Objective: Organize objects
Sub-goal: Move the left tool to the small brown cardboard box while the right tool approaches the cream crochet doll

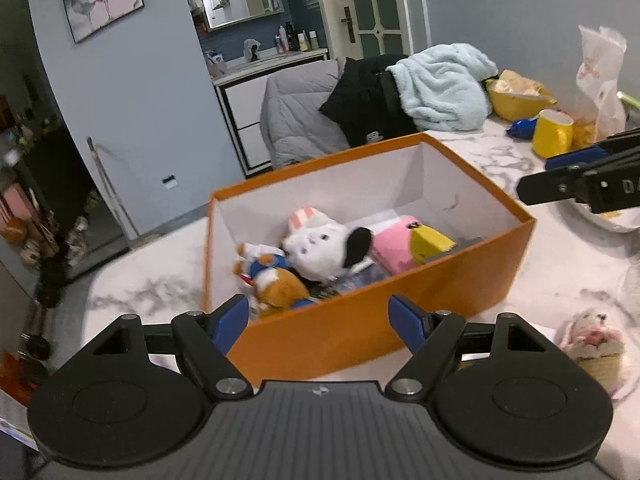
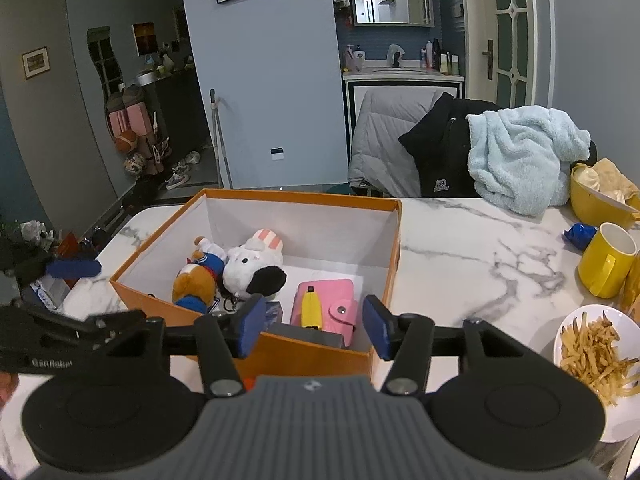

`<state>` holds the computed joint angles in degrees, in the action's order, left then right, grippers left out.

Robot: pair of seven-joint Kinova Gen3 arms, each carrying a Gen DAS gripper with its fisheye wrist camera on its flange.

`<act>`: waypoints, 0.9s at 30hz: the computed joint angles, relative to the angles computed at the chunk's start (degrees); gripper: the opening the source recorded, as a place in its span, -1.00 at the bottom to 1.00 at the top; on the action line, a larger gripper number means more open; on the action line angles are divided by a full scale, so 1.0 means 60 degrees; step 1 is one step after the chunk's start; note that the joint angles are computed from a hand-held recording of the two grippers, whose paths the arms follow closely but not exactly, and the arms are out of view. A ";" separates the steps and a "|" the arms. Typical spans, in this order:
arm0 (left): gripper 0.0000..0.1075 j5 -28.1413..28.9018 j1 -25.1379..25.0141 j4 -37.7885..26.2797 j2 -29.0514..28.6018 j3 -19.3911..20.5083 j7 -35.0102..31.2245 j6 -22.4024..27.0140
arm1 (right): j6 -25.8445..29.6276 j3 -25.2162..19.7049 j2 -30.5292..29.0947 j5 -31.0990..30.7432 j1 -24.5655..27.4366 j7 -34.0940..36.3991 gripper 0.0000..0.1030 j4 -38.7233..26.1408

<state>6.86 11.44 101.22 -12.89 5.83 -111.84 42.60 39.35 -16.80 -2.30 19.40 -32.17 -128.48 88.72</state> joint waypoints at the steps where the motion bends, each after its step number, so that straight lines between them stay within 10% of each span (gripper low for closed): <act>1: 0.69 0.0207 0.0063 0.0125 -0.0026 -0.0096 -0.0054 -0.0052 | 0.0031 0.0009 0.0001 -0.0048 -0.0001 0.0055 0.10 0.0001; 8: 0.67 0.1048 0.0422 0.1207 -0.0430 -0.0465 -0.0319 -0.1080 | 0.0307 0.0038 0.0001 -0.0344 -0.0036 0.0529 0.20 -0.0001; 27: 0.73 0.2779 0.0554 0.1046 0.0399 -0.0450 -0.2099 0.0891 | 0.2755 0.0565 0.0134 -0.2787 0.0427 0.4108 0.44 -0.0511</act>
<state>23.53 14.76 107.49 -10.49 3.13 -124.43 47.95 55.88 -13.41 -1.49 2.68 -29.61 -103.83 85.66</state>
